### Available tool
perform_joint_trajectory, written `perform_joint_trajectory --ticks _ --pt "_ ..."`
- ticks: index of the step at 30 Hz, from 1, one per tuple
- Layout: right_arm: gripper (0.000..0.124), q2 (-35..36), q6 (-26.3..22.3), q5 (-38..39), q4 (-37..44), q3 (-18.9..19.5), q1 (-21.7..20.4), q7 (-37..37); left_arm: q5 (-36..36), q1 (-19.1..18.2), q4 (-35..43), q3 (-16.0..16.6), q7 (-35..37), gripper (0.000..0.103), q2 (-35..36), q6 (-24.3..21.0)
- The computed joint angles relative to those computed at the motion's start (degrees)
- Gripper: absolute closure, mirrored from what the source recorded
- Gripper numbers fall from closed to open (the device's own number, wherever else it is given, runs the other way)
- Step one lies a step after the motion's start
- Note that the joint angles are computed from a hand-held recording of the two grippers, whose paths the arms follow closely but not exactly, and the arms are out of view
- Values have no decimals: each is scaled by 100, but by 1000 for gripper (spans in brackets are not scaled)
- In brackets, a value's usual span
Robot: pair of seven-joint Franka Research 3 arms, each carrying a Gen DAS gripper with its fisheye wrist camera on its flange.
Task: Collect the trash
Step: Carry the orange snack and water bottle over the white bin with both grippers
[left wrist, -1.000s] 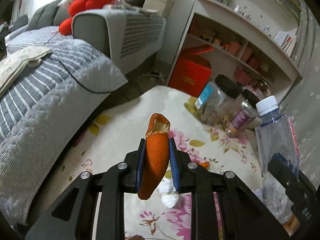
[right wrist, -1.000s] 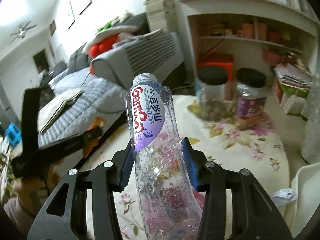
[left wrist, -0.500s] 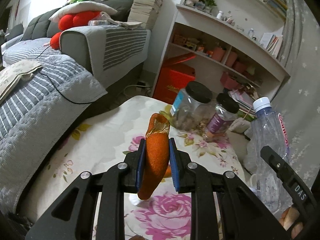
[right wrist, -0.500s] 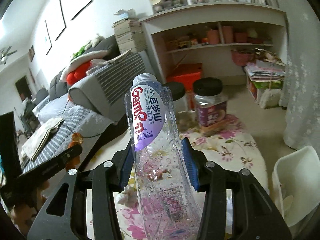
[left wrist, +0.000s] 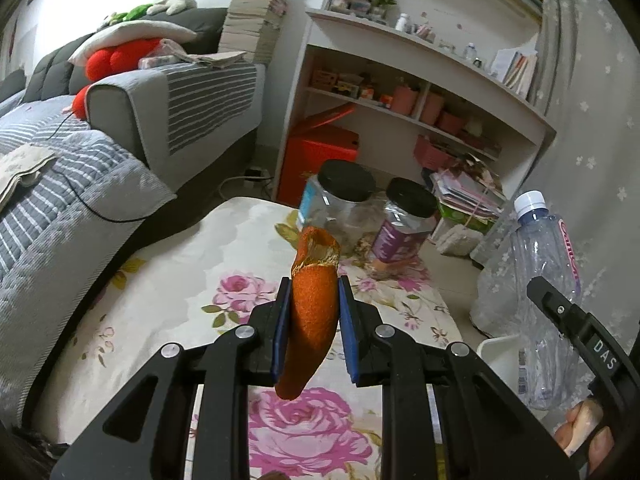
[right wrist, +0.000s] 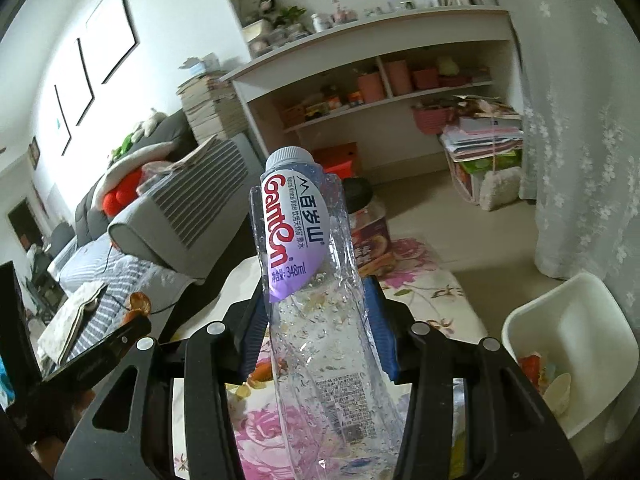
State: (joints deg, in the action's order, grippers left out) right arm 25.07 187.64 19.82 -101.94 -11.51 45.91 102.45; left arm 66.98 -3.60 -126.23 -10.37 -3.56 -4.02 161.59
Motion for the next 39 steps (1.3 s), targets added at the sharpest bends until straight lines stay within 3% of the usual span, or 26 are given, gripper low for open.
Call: perform_joint_trajectory --ticks 20,32,39 --pt "80 -460 134 509 -806 -994 581 -130 -381 -717 1024 17 634 80 900 -114" --pt "79 -547 -14 569 -1095 -2030 1174 73 -785 -1259 1860 138 1157 80 1616 -181" --pt "79 -514 -370 217 -1191 -2645 1370 670 -1218 -1594 2383 210 1653 80 2084 -196"
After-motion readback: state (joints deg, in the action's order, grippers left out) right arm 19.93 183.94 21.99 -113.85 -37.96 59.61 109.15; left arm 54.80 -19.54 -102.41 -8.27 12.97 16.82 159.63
